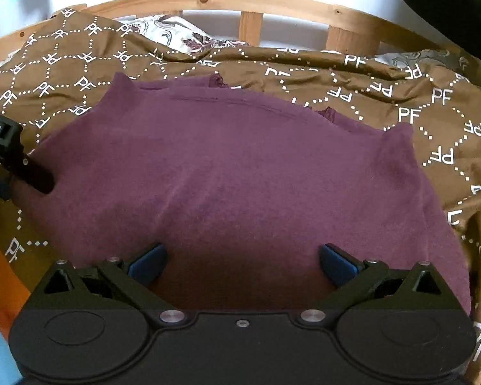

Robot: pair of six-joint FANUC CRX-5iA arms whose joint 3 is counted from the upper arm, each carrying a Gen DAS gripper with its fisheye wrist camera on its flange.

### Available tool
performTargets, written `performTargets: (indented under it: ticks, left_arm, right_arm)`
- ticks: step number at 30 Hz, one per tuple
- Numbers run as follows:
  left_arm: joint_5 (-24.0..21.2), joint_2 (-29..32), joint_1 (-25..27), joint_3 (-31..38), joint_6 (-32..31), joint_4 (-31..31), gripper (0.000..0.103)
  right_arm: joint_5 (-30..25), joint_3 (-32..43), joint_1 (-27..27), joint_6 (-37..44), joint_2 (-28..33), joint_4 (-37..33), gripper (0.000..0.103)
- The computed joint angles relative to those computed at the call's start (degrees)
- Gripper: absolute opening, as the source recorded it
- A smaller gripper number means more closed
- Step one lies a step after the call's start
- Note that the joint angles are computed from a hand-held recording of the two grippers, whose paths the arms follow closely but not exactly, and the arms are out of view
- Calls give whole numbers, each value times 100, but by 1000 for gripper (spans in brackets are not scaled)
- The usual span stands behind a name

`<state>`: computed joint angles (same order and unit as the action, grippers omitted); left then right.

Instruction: Fold small clothes

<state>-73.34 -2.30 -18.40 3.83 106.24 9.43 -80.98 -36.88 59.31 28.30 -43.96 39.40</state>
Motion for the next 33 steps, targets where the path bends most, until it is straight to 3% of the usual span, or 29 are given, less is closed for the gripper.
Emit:
performTargets:
  ticks: [12,19,24,33]
  left_arm:
    - [33,-17,22,-34,-40,24,102]
    - [843,-105,-107,-204,-432,-163,102]
    - [712,224,-187,63,-332,-318,102]
    - [702,222,-142,6,-363,-260,102]
  right_arm:
    - [-32,-5,49,-20,-11,-10,103]
    - [-36,-16,62,-31,-18,-7,102]
    - [-35,-22,69,-44,-21,-4,102]
    - [-31,-34,72,-42,-17,-4,102]
